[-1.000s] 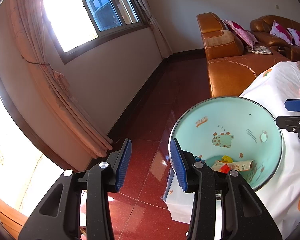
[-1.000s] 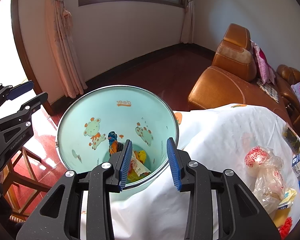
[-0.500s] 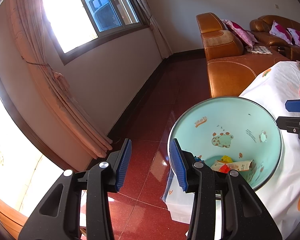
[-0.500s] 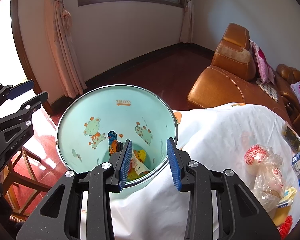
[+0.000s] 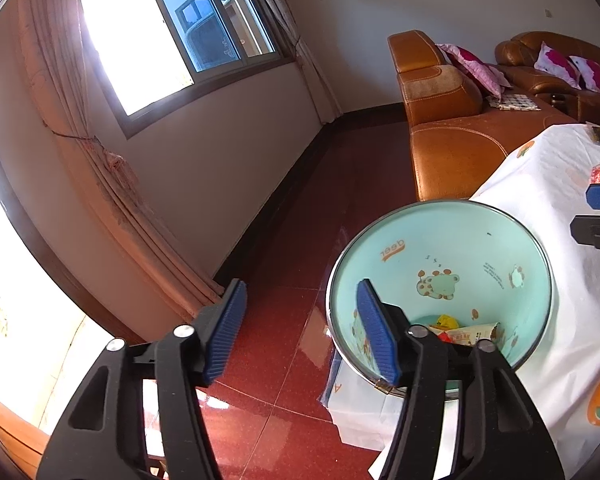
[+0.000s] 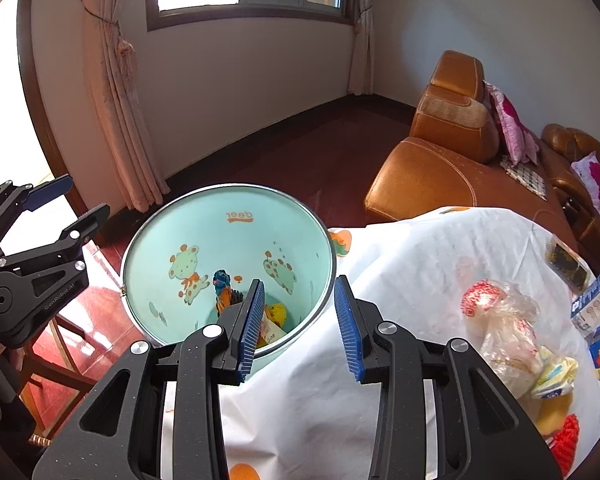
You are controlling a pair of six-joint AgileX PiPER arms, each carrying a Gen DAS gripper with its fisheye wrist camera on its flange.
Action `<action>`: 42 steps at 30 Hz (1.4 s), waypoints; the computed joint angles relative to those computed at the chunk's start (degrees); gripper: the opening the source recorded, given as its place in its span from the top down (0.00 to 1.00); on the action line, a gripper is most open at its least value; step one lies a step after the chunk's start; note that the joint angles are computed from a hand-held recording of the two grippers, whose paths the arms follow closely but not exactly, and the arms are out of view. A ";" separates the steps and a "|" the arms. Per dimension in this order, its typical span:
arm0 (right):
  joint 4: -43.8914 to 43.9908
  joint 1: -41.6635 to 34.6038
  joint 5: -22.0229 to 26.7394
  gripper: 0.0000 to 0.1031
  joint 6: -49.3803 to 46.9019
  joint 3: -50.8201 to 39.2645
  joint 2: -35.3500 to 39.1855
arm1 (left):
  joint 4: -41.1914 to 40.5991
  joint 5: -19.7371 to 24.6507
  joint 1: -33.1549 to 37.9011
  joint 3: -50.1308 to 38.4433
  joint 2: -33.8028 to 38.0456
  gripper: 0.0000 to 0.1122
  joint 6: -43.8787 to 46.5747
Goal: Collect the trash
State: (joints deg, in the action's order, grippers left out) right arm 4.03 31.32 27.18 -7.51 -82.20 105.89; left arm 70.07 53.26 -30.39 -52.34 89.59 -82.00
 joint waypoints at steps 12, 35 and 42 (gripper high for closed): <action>5.78 -9.32 -6.50 0.57 -3.66 20.68 -19.58 | -0.78 -1.39 -7.02 -1.87 2.04 0.40 -0.06; 52.77 -55.18 -2.70 0.54 -56.95 45.64 -31.99 | -4.59 -4.95 -21.93 -12.27 11.90 0.35 3.43; 55.52 -57.70 -1.93 0.54 -61.85 49.21 -33.56 | -4.90 -4.76 -25.25 -14.61 14.78 0.35 4.15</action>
State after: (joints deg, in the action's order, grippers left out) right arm 59.55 -26.38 25.25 -69.37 -33.00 72.33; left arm 65.17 48.50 -55.64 -66.95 104.37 -77.85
